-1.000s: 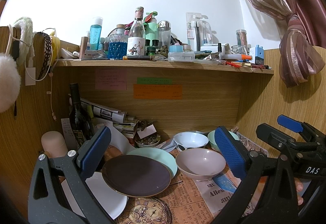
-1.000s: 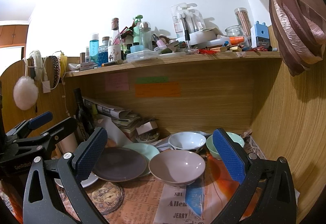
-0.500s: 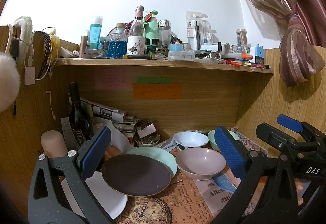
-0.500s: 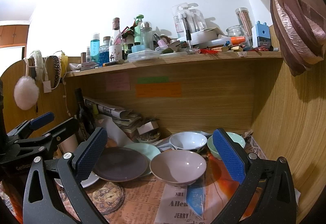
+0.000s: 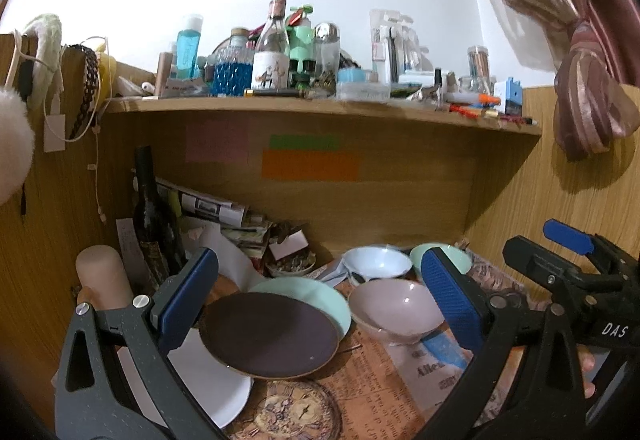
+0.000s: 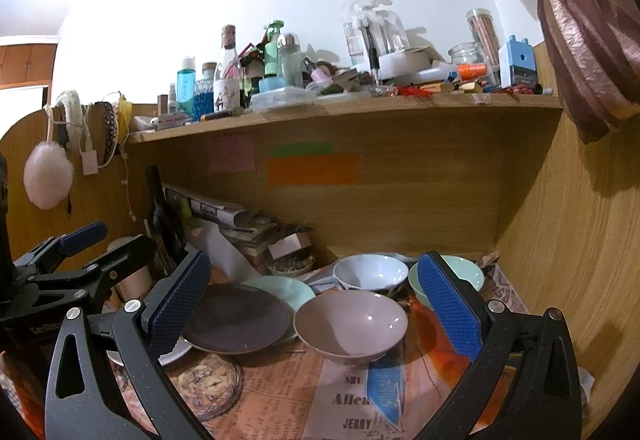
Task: Organize plates and bowls
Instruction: 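Lower the left tool onto the dark brown plate and grip its rim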
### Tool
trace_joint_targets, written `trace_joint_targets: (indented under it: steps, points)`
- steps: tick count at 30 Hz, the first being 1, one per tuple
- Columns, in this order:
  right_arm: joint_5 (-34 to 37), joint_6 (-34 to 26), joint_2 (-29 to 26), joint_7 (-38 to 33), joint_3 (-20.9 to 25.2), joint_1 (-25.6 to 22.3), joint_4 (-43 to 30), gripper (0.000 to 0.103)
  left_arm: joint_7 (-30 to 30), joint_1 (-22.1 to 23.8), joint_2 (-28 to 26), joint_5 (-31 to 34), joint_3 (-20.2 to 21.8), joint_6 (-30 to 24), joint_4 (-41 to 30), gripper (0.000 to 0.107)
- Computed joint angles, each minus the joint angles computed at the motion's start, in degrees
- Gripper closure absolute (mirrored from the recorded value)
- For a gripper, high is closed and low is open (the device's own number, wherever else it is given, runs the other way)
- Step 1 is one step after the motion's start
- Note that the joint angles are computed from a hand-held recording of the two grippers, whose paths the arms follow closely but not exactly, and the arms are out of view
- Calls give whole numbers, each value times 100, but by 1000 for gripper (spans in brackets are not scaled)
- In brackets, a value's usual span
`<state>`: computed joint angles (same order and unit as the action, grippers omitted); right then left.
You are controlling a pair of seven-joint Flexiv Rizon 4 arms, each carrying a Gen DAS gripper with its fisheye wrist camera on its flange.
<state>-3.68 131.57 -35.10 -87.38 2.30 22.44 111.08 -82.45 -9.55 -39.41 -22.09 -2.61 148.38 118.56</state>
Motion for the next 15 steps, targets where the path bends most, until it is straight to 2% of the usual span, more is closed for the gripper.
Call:
trace_joint_targets:
  steps: [7,15]
  points:
    - [-284,-266,-267,196,88,-73,-192,0,-323,320,-83,327,24,50,189,4]
    - [-1157,-813,-572,712,413,-381,-426,0,-375,576,39,232,167,-560,489,4]
